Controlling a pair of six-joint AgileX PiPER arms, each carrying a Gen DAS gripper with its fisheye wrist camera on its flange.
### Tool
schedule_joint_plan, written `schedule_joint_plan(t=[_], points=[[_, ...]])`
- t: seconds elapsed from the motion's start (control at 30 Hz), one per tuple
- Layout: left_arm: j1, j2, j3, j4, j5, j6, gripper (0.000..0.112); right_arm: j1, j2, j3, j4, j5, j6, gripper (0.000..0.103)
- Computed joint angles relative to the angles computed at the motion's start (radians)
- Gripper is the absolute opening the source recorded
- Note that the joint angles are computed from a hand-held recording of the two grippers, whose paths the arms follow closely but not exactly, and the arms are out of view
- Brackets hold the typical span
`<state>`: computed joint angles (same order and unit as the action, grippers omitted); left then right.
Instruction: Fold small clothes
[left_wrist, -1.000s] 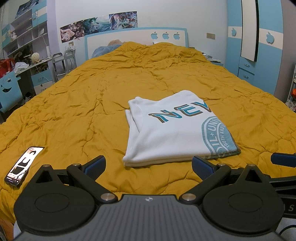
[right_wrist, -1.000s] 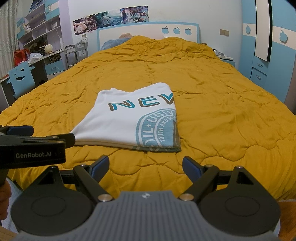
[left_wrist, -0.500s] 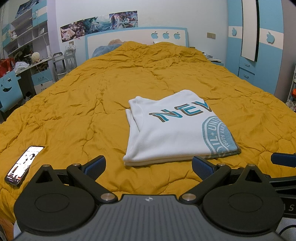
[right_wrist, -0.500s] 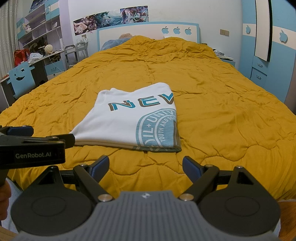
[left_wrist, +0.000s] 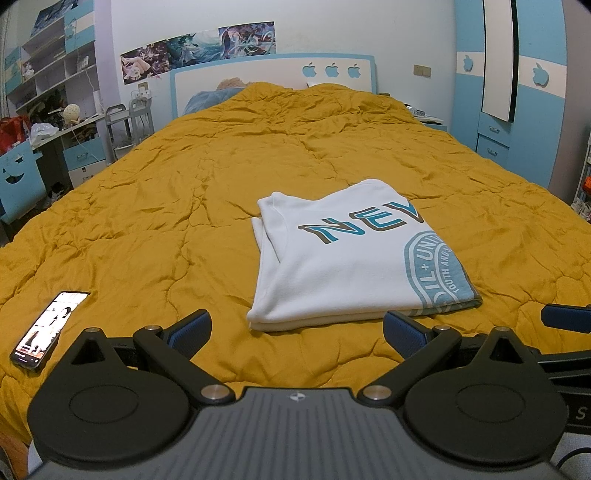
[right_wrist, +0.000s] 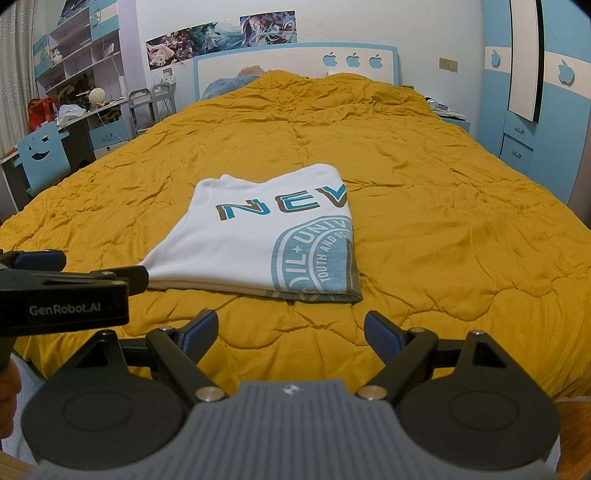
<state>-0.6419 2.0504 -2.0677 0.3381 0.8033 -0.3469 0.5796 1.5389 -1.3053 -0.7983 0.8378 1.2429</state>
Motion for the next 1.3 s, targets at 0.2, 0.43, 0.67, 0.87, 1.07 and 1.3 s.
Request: schedule_joint_plan(t=[0.2, 0.43, 0.67, 0.87, 1.07, 1.3], points=[[-0.001, 0.004, -0.007, 0.000, 0.004, 0.000, 0.103, 0.000, 0.000, 0.000, 0.000, 0.000, 0.000, 0.082], [-0.003, -0.001, 0.002, 0.004, 0.000, -0.005, 0.103, 0.000, 0.000, -0.001, 0.001, 0.001, -0.002, 0.082], [-0.001, -0.002, 0.004, 0.001, -0.001, -0.001, 0.103, 0.000, -0.001, -0.001, 0.003, 0.001, -0.003, 0.082], [-0.001, -0.002, 0.003, 0.001, -0.001, -0.001, 0.103, 0.000, -0.001, -0.001, 0.003, 0.002, -0.004, 0.082], [-0.001, -0.002, 0.002, 0.001, 0.000, -0.001, 0.103, 0.001, -0.001, -0.002, 0.003, 0.004, -0.004, 0.082], [-0.001, -0.007, 0.011, 0.000, -0.002, -0.003, 0.103, 0.001, -0.001, -0.003, 0.005, 0.005, -0.006, 0.082]])
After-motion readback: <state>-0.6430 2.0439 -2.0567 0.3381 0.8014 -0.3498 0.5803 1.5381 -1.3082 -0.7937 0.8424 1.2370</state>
